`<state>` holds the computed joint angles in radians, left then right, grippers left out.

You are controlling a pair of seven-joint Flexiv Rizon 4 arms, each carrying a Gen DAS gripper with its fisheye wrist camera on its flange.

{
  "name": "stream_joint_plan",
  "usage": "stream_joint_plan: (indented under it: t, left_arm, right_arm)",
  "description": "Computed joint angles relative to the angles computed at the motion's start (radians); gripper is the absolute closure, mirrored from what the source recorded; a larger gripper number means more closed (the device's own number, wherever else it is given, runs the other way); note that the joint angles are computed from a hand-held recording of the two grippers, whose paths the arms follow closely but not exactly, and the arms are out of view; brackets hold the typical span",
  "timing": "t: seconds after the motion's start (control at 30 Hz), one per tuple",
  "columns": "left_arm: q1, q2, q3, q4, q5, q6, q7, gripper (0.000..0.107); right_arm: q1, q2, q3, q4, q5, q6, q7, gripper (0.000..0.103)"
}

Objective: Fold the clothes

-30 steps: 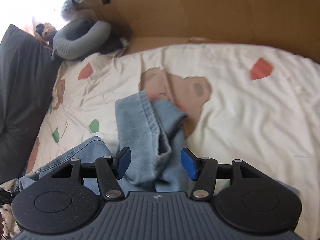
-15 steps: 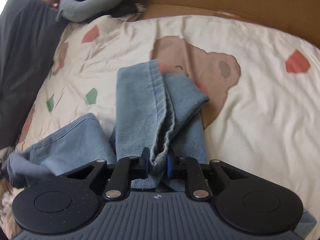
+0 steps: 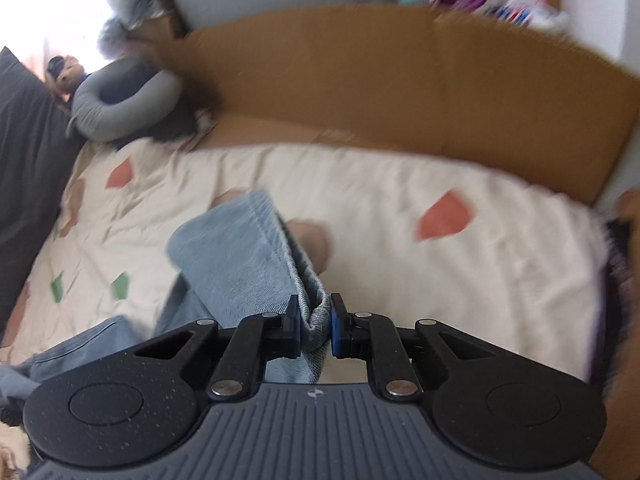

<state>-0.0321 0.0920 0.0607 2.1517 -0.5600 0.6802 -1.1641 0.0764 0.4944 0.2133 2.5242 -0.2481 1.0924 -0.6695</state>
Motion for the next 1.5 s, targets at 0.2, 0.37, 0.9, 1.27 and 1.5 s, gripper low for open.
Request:
stream_joint_plan:
  t: [0.2,0.37,0.9,1.27,1.5]
  left_arm:
    - [-0.001,0.003,-0.003,-0.001,0.023,0.014,-0.018,0.079]
    - [-0.005,0.014,-0.005,-0.006,0.056,0.021,-0.016,0.079]
    - [-0.021,0.047,0.001,-0.016,0.059,0.103,0.021,0.084]
    - [-0.021,0.033,0.004,-0.006,0.041,0.093,0.038,0.084]
    - [-0.024,0.068,0.018,0.041,-0.001,0.080,0.093,0.083]
  right_arm:
    - [-0.071,0.079,-0.043,-0.049,-0.046,-0.111,-0.093,0.091]
    - [-0.132,0.080,-0.072,-0.124,-0.088,-0.168,-0.163,0.091]
    - [-0.252,0.021,-0.075,-0.327,-0.217,-0.367,-0.122,0.091]
    - [-0.221,-0.129,-0.079,-0.266,-0.250,-0.280,0.047,0.073]
    - [-0.137,-0.149,-0.052,-0.261,-0.265,-0.207,0.042,0.063]
